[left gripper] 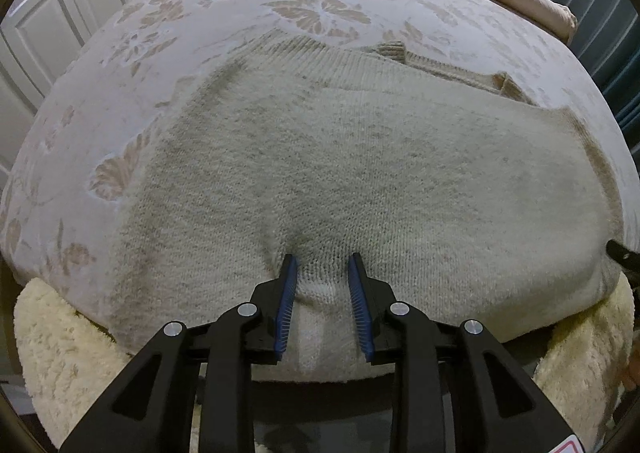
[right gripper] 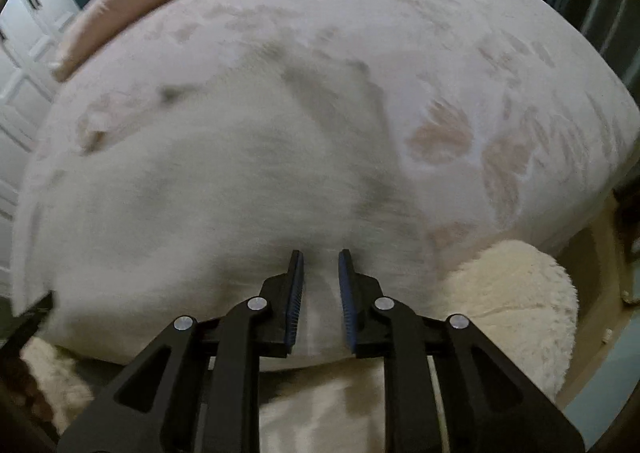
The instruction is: Fold small clothes
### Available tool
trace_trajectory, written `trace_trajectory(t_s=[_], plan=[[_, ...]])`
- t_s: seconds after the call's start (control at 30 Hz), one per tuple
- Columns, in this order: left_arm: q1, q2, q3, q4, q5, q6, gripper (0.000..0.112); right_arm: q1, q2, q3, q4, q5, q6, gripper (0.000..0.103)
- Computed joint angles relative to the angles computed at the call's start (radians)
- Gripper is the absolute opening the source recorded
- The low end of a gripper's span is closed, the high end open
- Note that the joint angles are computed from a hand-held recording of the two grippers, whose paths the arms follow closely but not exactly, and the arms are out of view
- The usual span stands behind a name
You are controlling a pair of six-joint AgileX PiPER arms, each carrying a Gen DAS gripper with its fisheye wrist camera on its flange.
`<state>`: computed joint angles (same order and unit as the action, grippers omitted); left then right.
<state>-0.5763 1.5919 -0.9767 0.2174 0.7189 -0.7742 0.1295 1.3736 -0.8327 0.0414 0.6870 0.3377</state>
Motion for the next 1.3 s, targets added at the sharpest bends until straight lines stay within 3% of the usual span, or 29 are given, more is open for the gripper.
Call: trace_trajectory(t_s=[0.17, 0.4, 0.53, 0.8, 0.93, 1.03, 1.1, 1.17, 1.3], plan=[[-0.013, 0.007, -0.007, 0.021, 0.013, -0.019, 0.027, 0.184, 0.018, -0.086, 0.096, 0.02, -0.027, 0.018], [-0.014, 0.01, -0.009, 0.016, 0.011, -0.027, 0.028, 0.416, 0.189, -0.165, 0.149, -0.001, -0.043, 0.02], [-0.01, 0.008, -0.002, 0.007, 0.0, -0.022, 0.028, 0.433, 0.261, -0.157, 0.179, 0.033, -0.078, 0.023], [0.008, -0.003, 0.016, -0.024, -0.024, 0.012, 0.028, 0.409, 0.157, -0.231, 0.165, 0.059, -0.04, 0.024], [0.011, -0.005, 0.012, -0.036, -0.013, 0.028, 0.029, 0.422, 0.26, -0.296, 0.196, 0.076, -0.077, 0.024], [0.04, -0.018, 0.011, -0.107, -0.008, 0.093, 0.036, 0.455, 0.311, -0.255, 0.228, 0.043, -0.091, 0.025], [0.059, -0.036, 0.027, -0.174, -0.023, 0.139, 0.052, 0.499, 0.291, -0.24, 0.15, 0.033, -0.053, 0.025], [0.037, -0.025, 0.015, -0.139, 0.007, 0.094, 0.063, 0.509, 0.293, -0.257, 0.144, 0.071, -0.056, 0.028], [0.003, -0.018, 0.017, -0.084, 0.01, 0.049, 0.063, 0.492, 0.274, -0.298, 0.15, 0.111, -0.033, 0.028]])
